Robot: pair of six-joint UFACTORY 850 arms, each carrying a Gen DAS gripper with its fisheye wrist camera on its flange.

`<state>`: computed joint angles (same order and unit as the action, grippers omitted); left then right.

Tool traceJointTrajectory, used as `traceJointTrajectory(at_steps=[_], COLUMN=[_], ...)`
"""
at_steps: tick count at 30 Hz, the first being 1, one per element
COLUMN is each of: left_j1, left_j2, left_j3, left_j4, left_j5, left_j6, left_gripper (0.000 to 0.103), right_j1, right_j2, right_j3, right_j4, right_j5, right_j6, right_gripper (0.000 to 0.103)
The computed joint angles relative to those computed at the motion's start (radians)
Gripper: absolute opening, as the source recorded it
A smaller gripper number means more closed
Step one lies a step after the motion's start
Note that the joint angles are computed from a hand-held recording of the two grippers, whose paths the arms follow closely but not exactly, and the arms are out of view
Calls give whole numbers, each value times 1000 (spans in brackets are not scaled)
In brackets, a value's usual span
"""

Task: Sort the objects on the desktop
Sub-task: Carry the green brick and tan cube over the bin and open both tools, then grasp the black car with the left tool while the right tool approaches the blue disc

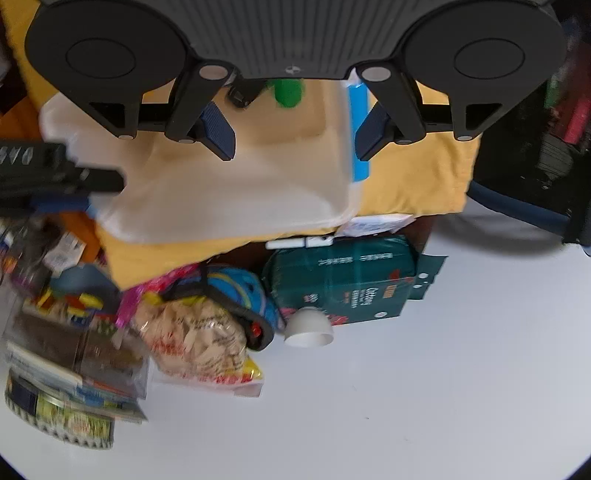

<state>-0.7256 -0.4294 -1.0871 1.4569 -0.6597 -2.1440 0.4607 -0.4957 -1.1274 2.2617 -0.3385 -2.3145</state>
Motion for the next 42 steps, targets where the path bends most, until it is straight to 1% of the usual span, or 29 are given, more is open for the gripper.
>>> traceJointTrajectory(at_steps=[1,4,7,9,11,14,16,17,19,21,22,23,24,25,27,30,34,36,40,42], left_j1=[-6,-33,-88,-128,-177,-243,-279,-299,-330,-353,-362,-367,-372,-376,-374,-366,-359,-348,-327,-320], left_j2=[6,46,90,108,117,113,101,90,63,30,13,-5,-24,-39,-67,-101,-130,-141,-155,-162], left_j3=[14,81,157,198,237,280,299,305,303,295,290,279,264,254,232,200,170,159,149,146], left_j4=[17,131,181,186,163,135,132,134,114,111,121,118,114,121,139,150,162,157,181,199], left_j5=[-9,-41,-101,-122,-142,-150,-151,-150,-143,-119,-111,-100,-87,-74,-45,-12,-2,14,47,55], left_j6=[-24,-161,-247,-273,-288,-357,-413,-438,-462,-495,-504,-493,-481,-480,-497,-516,-569,-560,-586,-604], left_gripper=[75,75,75,75,75,75,75,75,75,75,75,75,74,74,73,73,73,73,73,73], right_j1=[-3,-14,-26,-34,-37,-31,-32,-30,-28,-23,-20,-18,-14,-9,-3,14,15,20,28,36], right_j2=[5,38,108,155,195,235,239,236,222,204,195,189,182,179,172,162,149,138,126,121], right_j3=[11,58,158,241,324,443,499,524,558,581,587,593,596,594,599,592,594,589,593,592], right_j4=[11,18,63,78,97,167,163,172,191,231,249,261,269,274,271,294,308,326,356,372], right_j5=[-8,-50,-126,-176,-209,-236,-252,-253,-244,-247,-247,-249,-249,-245,-252,-242,-248,-248,-270,-273], right_j6=[-10,-28,-117,-171,-235,-351,-371,-388,-393,-428,-444,-454,-460,-469,-481,-523,-557,-581,-619,-638], right_gripper=[63,63,63,64,64,64,63,61,61,52,51,48,43,41,41,41,41,37,35,33])
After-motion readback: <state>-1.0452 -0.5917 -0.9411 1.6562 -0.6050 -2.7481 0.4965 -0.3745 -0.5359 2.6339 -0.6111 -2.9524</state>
